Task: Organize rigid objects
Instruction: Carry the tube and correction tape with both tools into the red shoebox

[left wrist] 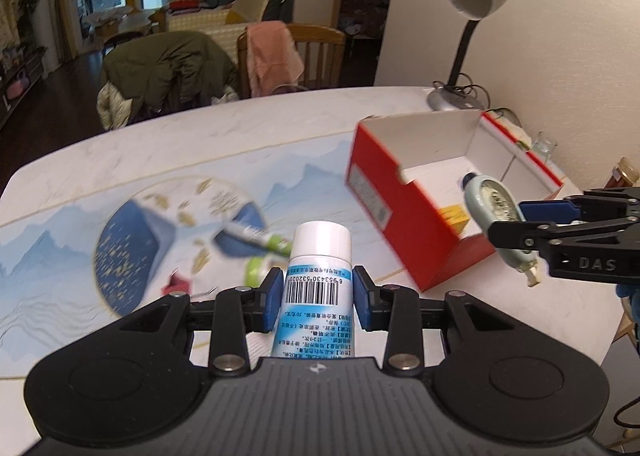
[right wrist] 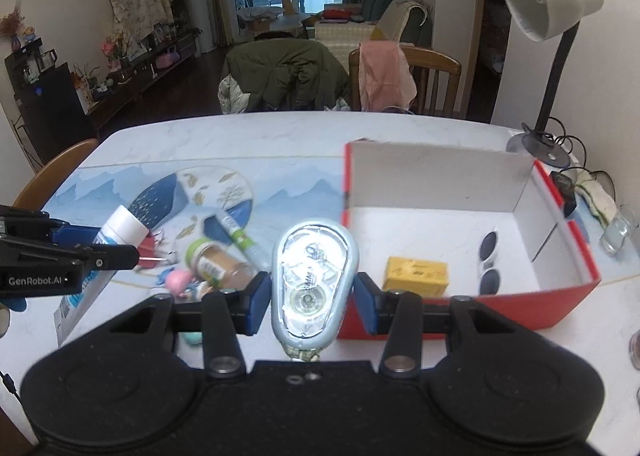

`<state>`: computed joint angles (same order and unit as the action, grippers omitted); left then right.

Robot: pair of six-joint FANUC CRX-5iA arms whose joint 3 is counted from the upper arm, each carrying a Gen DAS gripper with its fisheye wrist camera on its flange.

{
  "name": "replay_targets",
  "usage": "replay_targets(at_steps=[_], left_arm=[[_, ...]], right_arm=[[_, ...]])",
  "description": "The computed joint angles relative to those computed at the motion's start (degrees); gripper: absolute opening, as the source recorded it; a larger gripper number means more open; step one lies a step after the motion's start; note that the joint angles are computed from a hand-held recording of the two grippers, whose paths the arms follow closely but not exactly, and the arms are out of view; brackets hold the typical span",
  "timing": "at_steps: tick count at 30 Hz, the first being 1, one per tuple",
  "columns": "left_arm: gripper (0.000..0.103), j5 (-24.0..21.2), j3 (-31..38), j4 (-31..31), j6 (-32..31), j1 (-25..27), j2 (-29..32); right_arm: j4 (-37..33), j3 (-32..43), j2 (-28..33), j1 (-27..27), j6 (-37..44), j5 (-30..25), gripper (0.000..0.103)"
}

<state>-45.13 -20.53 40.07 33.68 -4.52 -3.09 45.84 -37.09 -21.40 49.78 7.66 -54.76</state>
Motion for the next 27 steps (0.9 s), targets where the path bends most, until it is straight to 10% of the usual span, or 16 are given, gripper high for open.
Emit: replay_targets(at_steps=[27], left_arm=[[0.036, 1.6, 25.7, -20.2, 28.4, -21.2, 17.8]], right_arm=[[-10.1, -3.7, -5.2, -25.8, 23.7, 11.8, 0.044]])
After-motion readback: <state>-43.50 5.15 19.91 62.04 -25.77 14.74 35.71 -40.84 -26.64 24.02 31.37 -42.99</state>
